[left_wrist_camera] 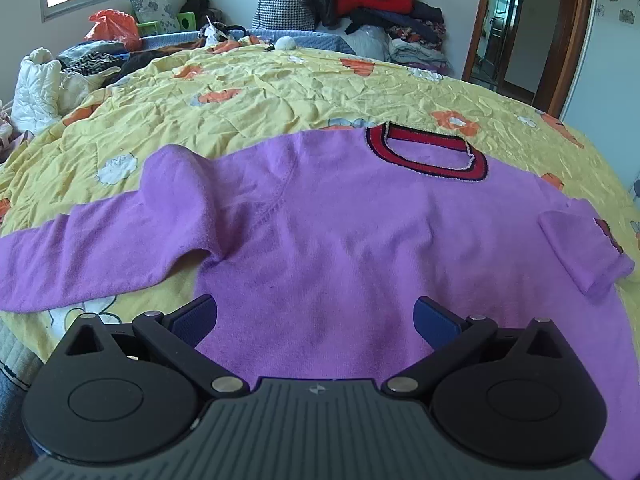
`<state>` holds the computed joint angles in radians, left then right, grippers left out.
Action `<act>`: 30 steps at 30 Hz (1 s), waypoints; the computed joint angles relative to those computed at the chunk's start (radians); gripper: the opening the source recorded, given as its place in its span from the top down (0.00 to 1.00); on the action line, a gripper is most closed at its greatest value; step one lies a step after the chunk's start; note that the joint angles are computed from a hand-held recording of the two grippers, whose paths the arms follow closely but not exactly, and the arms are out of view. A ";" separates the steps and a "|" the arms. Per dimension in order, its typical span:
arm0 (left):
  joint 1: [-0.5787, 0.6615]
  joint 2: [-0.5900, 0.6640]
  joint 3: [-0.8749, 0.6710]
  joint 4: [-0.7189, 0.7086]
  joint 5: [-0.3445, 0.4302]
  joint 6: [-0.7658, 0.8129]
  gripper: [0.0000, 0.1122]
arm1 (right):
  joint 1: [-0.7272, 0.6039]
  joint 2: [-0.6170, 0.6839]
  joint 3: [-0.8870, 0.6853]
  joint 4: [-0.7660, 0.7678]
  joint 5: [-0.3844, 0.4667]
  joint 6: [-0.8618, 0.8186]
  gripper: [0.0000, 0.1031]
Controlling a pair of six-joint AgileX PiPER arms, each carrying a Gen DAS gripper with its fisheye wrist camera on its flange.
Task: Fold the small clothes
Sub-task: 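Fold the held sleeve across the sweater body with the right gripper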
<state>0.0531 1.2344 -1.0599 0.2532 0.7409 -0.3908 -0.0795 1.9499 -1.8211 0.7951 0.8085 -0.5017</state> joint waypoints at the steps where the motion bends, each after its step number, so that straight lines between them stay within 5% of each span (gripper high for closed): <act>1: -0.002 -0.001 0.002 -0.001 0.000 0.003 0.08 | -0.040 0.032 -0.008 0.094 0.053 0.013 0.93; 2: -0.006 -0.004 0.004 0.002 0.001 0.000 0.08 | -0.074 0.072 -0.029 0.148 0.125 0.066 0.70; 3: -0.009 -0.007 0.010 0.003 -0.002 0.000 0.08 | -0.096 0.086 -0.020 0.162 0.158 0.106 0.23; 4: -0.012 -0.008 0.012 0.002 -0.003 0.002 0.08 | -0.105 0.066 0.026 0.160 0.150 0.106 0.06; 5: -0.015 -0.007 0.012 0.004 0.000 0.001 0.08 | -0.110 0.046 0.082 0.177 0.124 0.065 0.00; 9: -0.020 0.003 0.013 0.005 0.004 -0.008 0.08 | -0.148 0.058 0.175 0.307 0.155 -0.043 0.00; 16: -0.054 0.002 0.015 0.052 0.022 -0.037 0.08 | -0.159 0.017 0.249 0.433 0.120 -0.150 0.20; 28: -0.046 0.009 0.014 0.036 0.025 -0.027 0.08 | -0.107 0.175 0.070 0.335 0.158 -0.004 0.22; 30: -0.041 0.009 0.015 0.036 0.027 -0.026 0.08 | -0.088 0.176 0.051 0.305 0.150 0.004 0.88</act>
